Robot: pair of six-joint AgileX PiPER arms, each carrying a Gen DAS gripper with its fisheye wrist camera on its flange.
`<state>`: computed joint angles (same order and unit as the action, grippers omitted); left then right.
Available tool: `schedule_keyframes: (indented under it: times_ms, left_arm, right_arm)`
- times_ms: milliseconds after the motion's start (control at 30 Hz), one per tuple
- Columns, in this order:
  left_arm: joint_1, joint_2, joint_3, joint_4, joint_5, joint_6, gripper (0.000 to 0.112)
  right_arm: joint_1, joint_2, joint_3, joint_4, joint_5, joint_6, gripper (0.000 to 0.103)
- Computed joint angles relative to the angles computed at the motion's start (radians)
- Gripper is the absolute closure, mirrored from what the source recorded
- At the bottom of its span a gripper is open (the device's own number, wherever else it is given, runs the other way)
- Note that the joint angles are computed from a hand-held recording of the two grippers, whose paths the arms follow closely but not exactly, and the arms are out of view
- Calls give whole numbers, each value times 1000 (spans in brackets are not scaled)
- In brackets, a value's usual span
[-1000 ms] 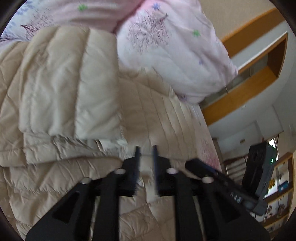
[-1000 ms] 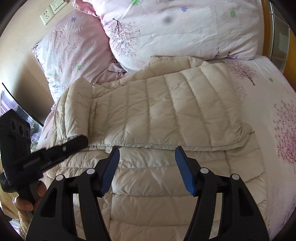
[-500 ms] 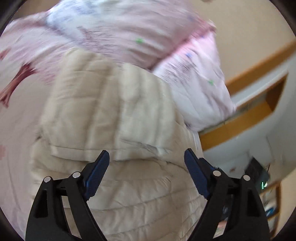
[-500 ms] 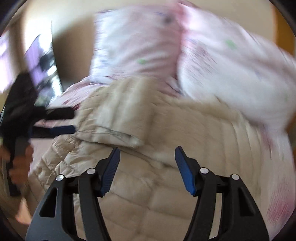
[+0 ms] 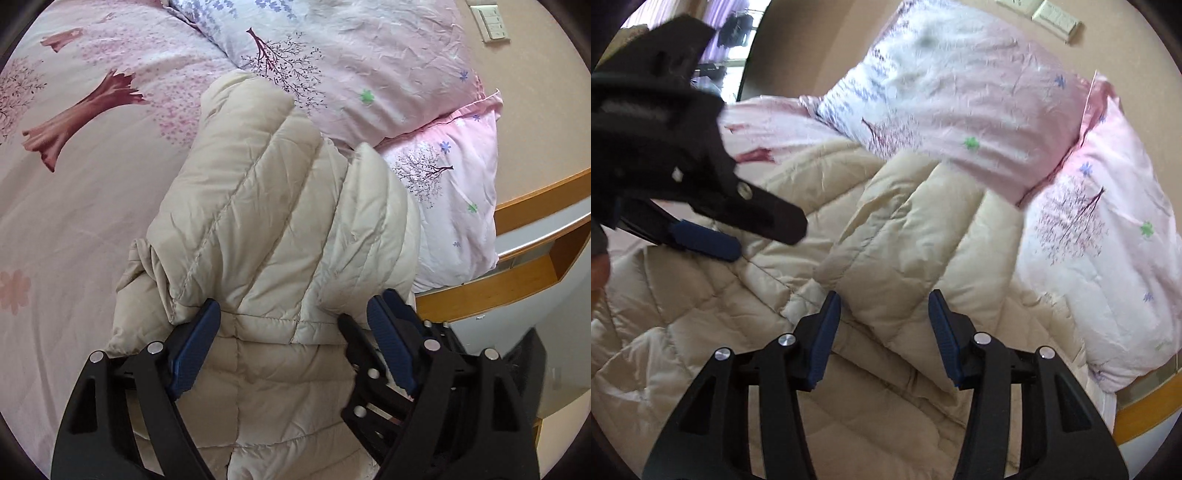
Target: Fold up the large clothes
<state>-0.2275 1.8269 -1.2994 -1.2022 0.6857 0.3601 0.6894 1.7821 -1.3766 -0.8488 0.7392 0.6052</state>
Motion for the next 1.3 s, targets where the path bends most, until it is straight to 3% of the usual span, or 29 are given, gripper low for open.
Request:
schedule_keyframes:
  times_ms: [67, 100, 133, 167, 400, 567, 667, 700, 733, 867, 1000, 1133, 1167, 1200, 1233, 1300]
  left_arm:
    - [5, 6, 3, -11, 5, 14, 30]
    - [6, 7, 4, -17, 6, 18, 30]
    - [8, 10, 6, -24, 7, 26, 30]
    - [8, 11, 6, -25, 6, 27, 30]
    - [-2, 11, 2, -3, -3, 22, 30]
    - [-15, 5, -1, 26, -15, 21, 29]
    - [-18, -5, -1, 35, -8, 28, 29]
    - [-20, -16, 5, 34, -5, 41, 29]
    - [-22, -24, 9, 35, -5, 49, 29]
    - [-57, -94, 38, 131, -48, 55, 28]
    - [-128, -162, 53, 368, -132, -65, 25]
    - [-207, -226, 93, 651, -221, -247, 15]
    - [-227, -238, 105, 734, -242, -311, 13]
    - [-241, -247, 115, 797, -254, -360, 12]
    - [-261, -256, 124, 897, -262, -442, 12]
    - [-280, -267, 141, 992, -267, -525, 11]
  right_arm:
    - [-5, 20, -12, -5, 15, 10, 54]
    - [-6, 20, -4, -9, 12, 27, 63]
    - [-13, 21, -9, 21, 13, 18, 90]
    - [-37, 21, -23, 92, 8, -3, 98]
    - [-233, -174, 98, 425, -192, 2, 100]
    - [-473, -363, 271, 895, -287, -218, 99]
    - [-604, -371, 309, 1195, -236, -418, 81]
    - [-653, -374, 325, 1295, -216, -485, 56]
    - [-690, -374, 341, 1395, -207, -564, 38]
    - [-851, -333, 360, 1754, -91, -826, 36]
    - [-861, -304, 366, 1685, -127, -705, 47]
    - [-885, -266, 369, 1779, -135, -772, 56]
    - [-878, -259, 361, 1774, -144, -780, 62]
    - [-871, -253, 351, 1766, -147, -785, 82]
    - [-864, -250, 340, 1751, -149, -786, 95]
    - [-842, -296, 364, 1730, -197, -796, 96]
